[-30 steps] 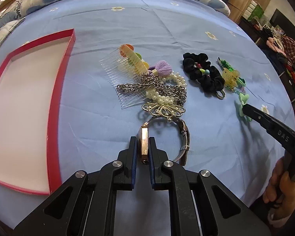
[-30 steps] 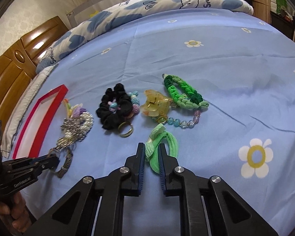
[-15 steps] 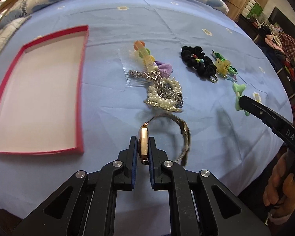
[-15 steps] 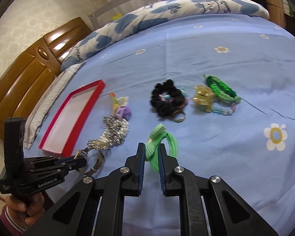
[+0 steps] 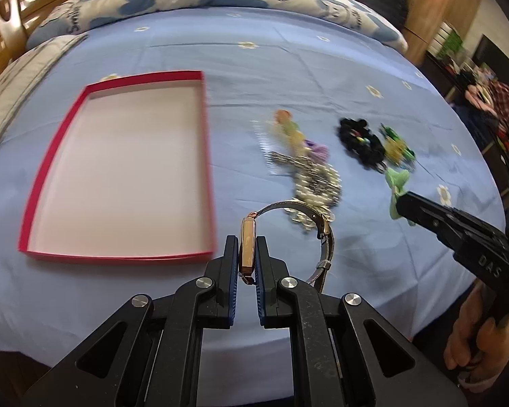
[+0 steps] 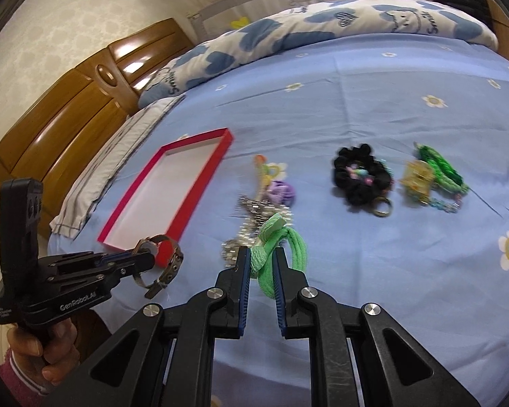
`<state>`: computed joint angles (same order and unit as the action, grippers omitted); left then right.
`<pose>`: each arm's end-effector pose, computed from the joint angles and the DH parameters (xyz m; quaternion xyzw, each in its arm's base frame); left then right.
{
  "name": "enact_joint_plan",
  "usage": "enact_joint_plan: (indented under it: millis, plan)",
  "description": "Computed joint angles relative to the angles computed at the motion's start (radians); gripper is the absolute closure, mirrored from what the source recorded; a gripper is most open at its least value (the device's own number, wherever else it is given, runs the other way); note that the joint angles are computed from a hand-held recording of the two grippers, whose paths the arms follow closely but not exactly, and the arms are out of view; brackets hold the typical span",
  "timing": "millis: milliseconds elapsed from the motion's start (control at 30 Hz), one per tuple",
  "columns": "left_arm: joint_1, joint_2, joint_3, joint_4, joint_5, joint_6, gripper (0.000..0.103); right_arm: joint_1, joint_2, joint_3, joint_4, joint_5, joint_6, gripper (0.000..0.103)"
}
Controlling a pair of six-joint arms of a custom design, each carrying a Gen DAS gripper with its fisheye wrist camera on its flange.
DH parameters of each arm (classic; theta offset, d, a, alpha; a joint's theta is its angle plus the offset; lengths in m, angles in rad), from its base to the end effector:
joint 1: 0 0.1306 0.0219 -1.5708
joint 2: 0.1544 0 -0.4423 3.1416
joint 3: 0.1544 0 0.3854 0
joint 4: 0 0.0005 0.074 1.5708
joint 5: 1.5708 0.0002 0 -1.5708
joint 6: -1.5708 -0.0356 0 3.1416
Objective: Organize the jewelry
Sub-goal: 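Carry the watch and hair tie into the red tray and open both tools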
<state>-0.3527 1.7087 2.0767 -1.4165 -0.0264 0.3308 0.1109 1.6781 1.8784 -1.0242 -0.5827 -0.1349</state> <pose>0.5289 -0.1942 0.5977 0.0072 0.9660 -0.0745 0.2475 0.5786 0.0836 0.5583 -0.0941 0.8930 0.3083 0.3140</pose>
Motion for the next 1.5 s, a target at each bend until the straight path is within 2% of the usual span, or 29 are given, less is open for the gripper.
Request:
enact_joint_plan:
  millis: [267, 467, 700, 1233, 1500]
  plan:
    - [0.074, -0.023, -0.020, 0.009, -0.039, 0.019, 0.095, 0.071, 0.049, 0.103, -0.042, -0.033, 0.032, 0.090]
    - [0.141, -0.025, -0.022, 0.010, -0.081, 0.016, 0.095, 0.142, 0.120, 0.225, -0.088, -0.059, 0.061, 0.090]
    - [0.204, 0.002, -0.008, -0.004, -0.106, -0.005, 0.095, 0.215, 0.227, 0.394, -0.179, -0.072, 0.092, 0.090]
    - [0.230, 0.065, 0.002, -0.069, -0.125, -0.057, 0.095, 0.270, 0.447, 0.716, -0.471, -0.021, 0.195, 0.087]
    - [0.230, 0.071, 0.003, -0.074, -0.131, -0.064, 0.093, 0.274, 0.494, 0.795, -0.543, -0.026, 0.210, 0.085]
